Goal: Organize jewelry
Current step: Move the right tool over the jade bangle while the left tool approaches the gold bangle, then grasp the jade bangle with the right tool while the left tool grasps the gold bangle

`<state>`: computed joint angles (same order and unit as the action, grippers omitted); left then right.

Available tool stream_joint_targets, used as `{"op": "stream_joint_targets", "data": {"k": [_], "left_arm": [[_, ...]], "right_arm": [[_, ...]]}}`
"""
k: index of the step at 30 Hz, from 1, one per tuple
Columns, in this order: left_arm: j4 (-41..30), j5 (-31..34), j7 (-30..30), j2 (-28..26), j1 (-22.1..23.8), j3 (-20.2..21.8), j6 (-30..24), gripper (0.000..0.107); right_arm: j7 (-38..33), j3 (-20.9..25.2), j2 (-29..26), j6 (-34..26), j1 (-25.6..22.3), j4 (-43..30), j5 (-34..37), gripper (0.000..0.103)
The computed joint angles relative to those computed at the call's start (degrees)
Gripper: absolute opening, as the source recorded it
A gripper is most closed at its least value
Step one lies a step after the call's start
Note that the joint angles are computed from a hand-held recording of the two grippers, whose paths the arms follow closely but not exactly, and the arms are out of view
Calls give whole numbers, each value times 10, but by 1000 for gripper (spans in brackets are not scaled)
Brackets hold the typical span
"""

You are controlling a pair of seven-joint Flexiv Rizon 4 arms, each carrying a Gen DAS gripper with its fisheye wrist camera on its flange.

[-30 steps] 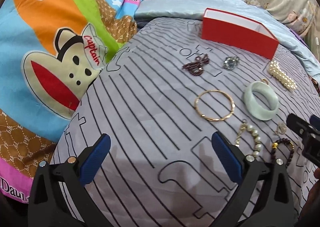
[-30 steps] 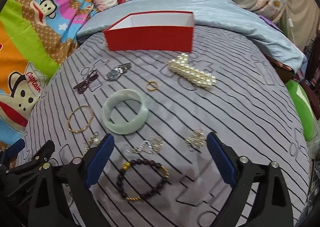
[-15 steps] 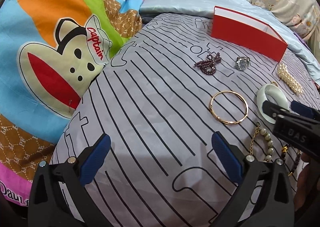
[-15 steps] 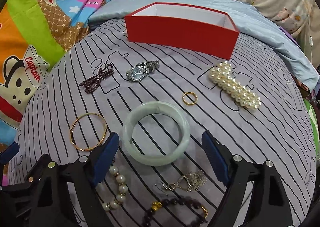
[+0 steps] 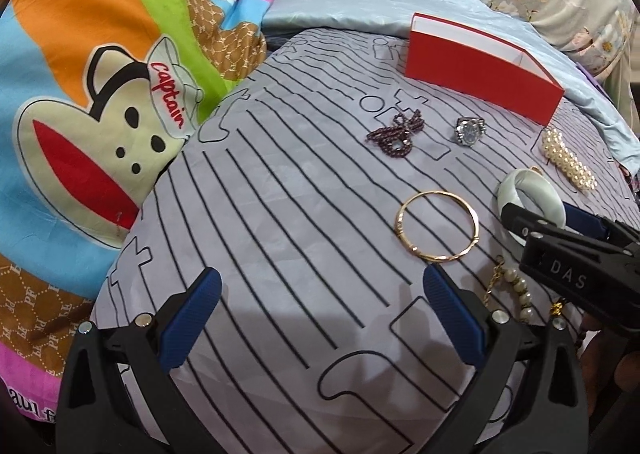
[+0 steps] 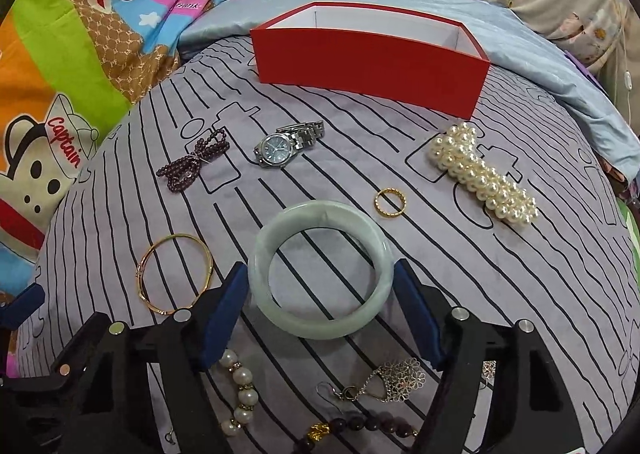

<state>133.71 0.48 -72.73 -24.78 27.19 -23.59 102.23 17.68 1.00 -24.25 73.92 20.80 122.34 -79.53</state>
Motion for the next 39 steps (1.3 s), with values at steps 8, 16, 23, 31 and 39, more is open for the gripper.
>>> {"op": "stream_joint_targets", "data": {"k": [8, 16, 23, 31, 39], "left_arm": [[-16, 3, 8, -13, -17, -5, -3, 98], [-51, -13, 24, -37, -81, 26, -16, 98], [-59, -37, 44, -50, -86, 6, -47, 98], [-60, -44, 44, -56, -85, 2, -27, 84], [-57, -30, 42, -58, -64, -21, -20, 59]], "right_arm": [[29, 1, 23, 2, -20, 23, -18, 71], [58, 4, 37, 7, -50, 45, -43, 71], [85, 11, 41, 22, -77, 50, -81, 72], [100, 20, 43, 34, -96, 54, -98, 72], [113, 25, 46, 38, -106, 57, -111, 72]]}}
